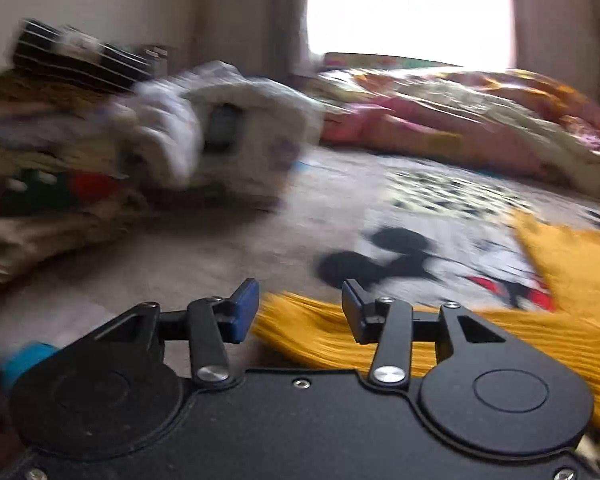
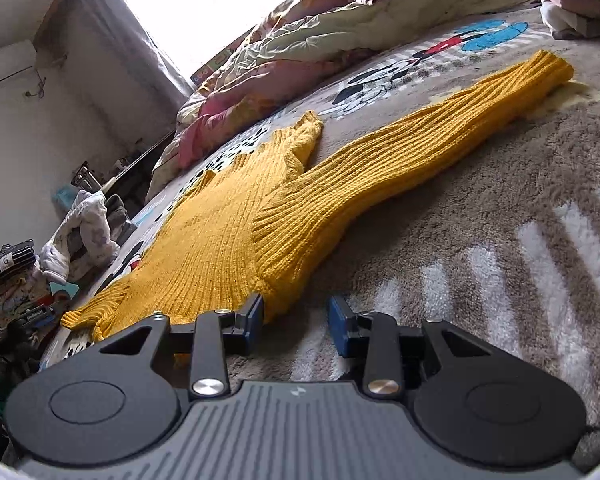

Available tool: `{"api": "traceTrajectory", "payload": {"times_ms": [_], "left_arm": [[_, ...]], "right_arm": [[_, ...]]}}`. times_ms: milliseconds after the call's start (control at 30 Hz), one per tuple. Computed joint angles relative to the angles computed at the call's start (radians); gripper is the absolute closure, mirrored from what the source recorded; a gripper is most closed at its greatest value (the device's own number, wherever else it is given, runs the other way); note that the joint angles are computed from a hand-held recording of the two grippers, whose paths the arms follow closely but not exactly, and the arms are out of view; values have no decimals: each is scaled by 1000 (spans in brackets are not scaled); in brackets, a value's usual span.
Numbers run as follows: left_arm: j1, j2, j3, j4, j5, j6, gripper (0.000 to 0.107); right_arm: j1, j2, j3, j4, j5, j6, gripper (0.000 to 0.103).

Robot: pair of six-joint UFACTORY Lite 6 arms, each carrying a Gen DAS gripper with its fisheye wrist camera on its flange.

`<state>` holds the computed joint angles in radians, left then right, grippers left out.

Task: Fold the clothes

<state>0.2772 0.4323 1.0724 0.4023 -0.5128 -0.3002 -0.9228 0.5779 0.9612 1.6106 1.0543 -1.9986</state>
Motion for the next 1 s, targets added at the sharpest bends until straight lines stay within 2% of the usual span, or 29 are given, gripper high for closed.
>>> {"api": "traceTrajectory", "payload": {"times_ms": [33,100,167,233,267,333,400,467,567,667,733,800,900,1000], "left_arm": [[4,41,30,79,14,-59,62],[36,112,88,217,36,-235,55],[46,75,76,222,26,-340,57],[43,13,27,194,-20,-307,55],[37,36,57,204,11,-326,49],[31,136,179,328,154,-489,47],[13,105,223,474,240,-634,49],[-4,20,193,552,246,-695,49],[-59,-72,186,850,286,-967,49],[-129,-157,161,1164,236,-1272,48],[-208,-169,179,1373,236,-1444,48],[-306,-125,249,1582,241,-1623,48],[-449,-34,383,1837,198,-1886,48],[-585,172,672,2113,135,-2188,48]], "right_arm": [[0,1,1,-1,1,1,66],[-4,4,6,-5,6,13,66],[-9,4,7,-9,12,26,66],[-16,4,6,-11,19,37,66],[-19,4,5,-9,25,41,66],[-22,8,5,-3,34,46,66],[-25,8,6,0,43,52,65],[-36,5,5,5,55,62,59],[-48,26,28,14,79,96,53],[-28,47,57,33,69,104,53],[-9,55,66,48,60,99,53],[12,49,60,66,48,72,53],[47,32,47,86,23,22,52],[75,19,36,103,-4,-19,52]]}}
